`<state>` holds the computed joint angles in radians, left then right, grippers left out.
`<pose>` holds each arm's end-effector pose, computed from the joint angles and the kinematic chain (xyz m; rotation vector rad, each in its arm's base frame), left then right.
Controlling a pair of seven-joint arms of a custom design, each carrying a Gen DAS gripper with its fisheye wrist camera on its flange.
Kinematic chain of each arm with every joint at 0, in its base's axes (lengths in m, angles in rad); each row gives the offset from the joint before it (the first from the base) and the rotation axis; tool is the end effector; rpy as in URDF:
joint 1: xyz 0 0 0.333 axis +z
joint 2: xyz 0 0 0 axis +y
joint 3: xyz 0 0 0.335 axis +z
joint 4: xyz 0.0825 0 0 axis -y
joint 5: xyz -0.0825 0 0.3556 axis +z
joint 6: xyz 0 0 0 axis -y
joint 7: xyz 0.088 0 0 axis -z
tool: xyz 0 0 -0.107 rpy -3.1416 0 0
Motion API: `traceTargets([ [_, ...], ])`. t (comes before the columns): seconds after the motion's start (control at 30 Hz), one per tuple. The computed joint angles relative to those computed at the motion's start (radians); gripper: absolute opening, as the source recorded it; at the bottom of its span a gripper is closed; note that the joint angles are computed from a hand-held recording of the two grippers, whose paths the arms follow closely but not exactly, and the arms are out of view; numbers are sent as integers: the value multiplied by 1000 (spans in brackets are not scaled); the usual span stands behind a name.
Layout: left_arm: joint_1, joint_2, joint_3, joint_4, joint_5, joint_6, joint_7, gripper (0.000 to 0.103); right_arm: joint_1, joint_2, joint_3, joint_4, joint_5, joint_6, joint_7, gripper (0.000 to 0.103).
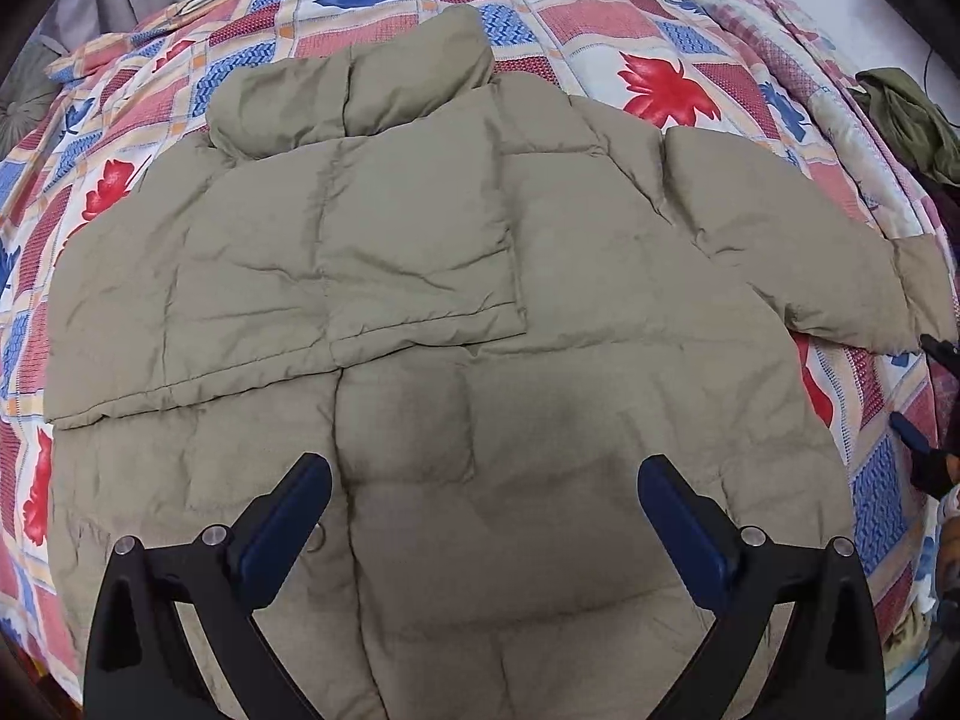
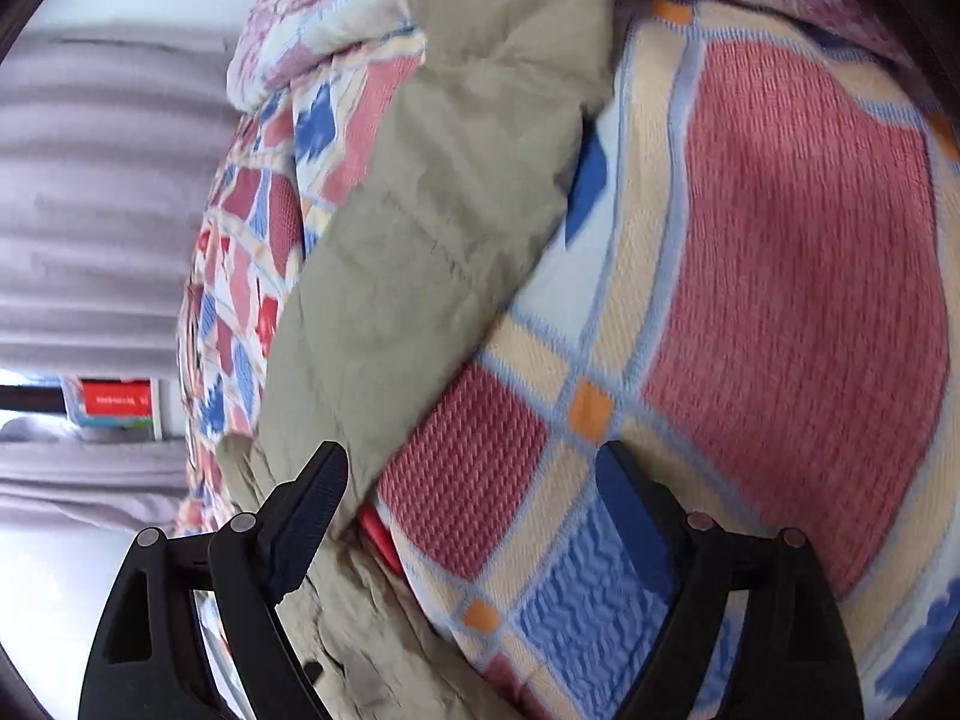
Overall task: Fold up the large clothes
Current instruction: 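Grasp the other sleeve with the right tool and lift it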
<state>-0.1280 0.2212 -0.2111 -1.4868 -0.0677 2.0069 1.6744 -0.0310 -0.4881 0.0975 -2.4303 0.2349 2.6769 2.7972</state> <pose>0.5997 -0.1994 0.6015 -1.6460 2.5140 -0.4644 0.4134 0.0276 0.5934 -0.2958 2.3797 0.0339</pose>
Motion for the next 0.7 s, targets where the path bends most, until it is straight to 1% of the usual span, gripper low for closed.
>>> traceTargets([
  [0.13, -7, 10, -6, 12, -3, -14, -4, 102, -34, 49, -19, 13, -20, 71, -16, 87],
  [0.2, -9, 15, -8, 16, -10, -22, -8, 102, -50, 82, -30, 30, -27, 83, -24, 87],
  [0.27, -10, 15, -9, 13, -13, -24, -15, 102, -68, 110, -36, 39, -37, 96, -18, 87],
  [0.33, -13, 13, -7, 5, -7, -15, -25, 102, -78, 134, -40, 36, -31, 139, 1, 87],
  [0.4, -15, 11, -6, -1, 3, -3, -33, 102, -79, 157, -51, 30, -11, 198, 12, 87],
  [0.47, -8, 19, -7, 12, -14, -15, -25, 102, -68, 171, -67, 25, 19, 249, 2, 87],
  [0.57, -3, 36, -8, 44, -31, -46, -30, 102, -20, 191, -109, 30, 105, 308, -48, 84],
  [0.6, -1, 41, -8, 56, -34, -57, -33, 102, -8, 197, -120, 38, 132, 304, -63, 75],
  [0.63, -1, 45, -6, 64, -32, -62, -40, 102, 4, 202, -132, 47, 159, 291, -79, 68],
  [0.67, 0, 46, -5, 69, -30, -59, -44, 102, 12, 205, -141, 56, 184, 273, -90, 49],
  [0.7, 1, 47, -4, 73, -27, -56, -46, 102, 11, 203, -141, 57, 198, 263, -94, 23],
])
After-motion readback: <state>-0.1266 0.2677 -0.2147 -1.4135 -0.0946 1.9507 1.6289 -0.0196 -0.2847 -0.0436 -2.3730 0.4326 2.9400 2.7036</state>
